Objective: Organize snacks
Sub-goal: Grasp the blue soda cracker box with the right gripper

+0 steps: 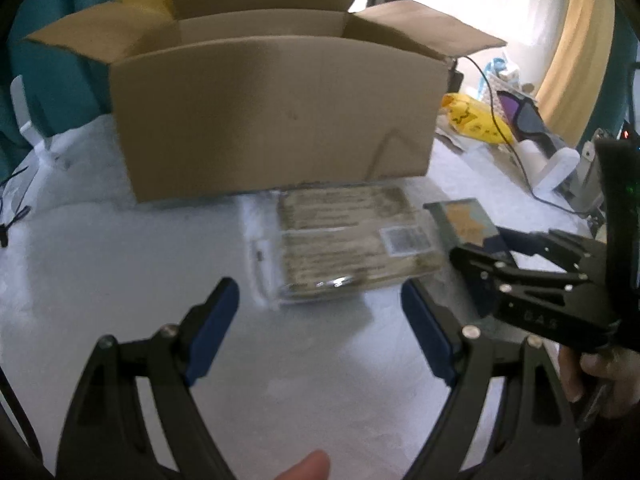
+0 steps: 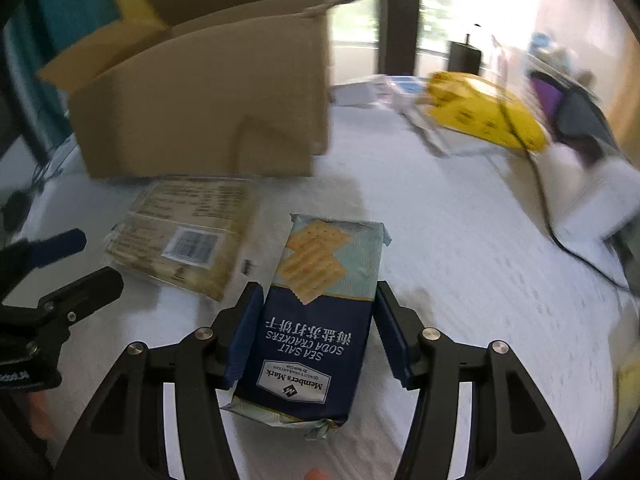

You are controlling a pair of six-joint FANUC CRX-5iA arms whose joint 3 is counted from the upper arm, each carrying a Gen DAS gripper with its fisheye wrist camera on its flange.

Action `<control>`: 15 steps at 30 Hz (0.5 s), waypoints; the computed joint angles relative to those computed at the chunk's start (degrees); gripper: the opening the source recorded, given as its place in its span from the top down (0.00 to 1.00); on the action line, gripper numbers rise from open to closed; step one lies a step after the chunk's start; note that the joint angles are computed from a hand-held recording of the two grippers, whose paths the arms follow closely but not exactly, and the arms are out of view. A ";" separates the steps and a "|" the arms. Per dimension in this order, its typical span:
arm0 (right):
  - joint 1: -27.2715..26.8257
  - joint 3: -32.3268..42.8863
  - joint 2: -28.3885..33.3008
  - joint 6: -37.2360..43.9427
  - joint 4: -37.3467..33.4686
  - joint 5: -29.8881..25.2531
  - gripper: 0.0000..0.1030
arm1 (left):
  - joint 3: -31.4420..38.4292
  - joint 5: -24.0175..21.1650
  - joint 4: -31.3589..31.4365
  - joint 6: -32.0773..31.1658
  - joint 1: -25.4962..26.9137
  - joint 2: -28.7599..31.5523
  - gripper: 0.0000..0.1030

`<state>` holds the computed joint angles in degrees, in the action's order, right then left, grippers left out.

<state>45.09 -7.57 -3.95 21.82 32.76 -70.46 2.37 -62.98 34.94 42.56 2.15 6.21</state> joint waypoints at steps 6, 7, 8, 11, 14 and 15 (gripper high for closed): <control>1.05 3.30 2.79 6.56 -2.74 0.31 0.43 | -1.96 -0.04 0.83 -1.16 3.49 -1.24 0.18; 1.72 3.80 3.17 7.95 -3.15 0.21 0.43 | -2.35 -0.07 1.12 -1.45 4.06 -1.46 0.18; 2.27 4.26 3.51 9.01 -3.49 0.06 0.43 | -3.08 0.11 1.53 -1.92 4.85 -1.90 0.18; 4.84 5.39 4.12 11.60 -5.26 1.19 0.43 | -4.82 -0.07 2.56 -3.00 7.10 -2.82 0.18; 6.58 6.18 4.32 14.21 -8.10 4.64 0.43 | -6.39 -0.28 2.71 -3.81 9.38 -3.83 0.18; 7.21 6.70 4.61 14.95 -8.94 5.45 0.43 | -6.70 -0.35 2.78 -4.02 9.89 -3.99 0.18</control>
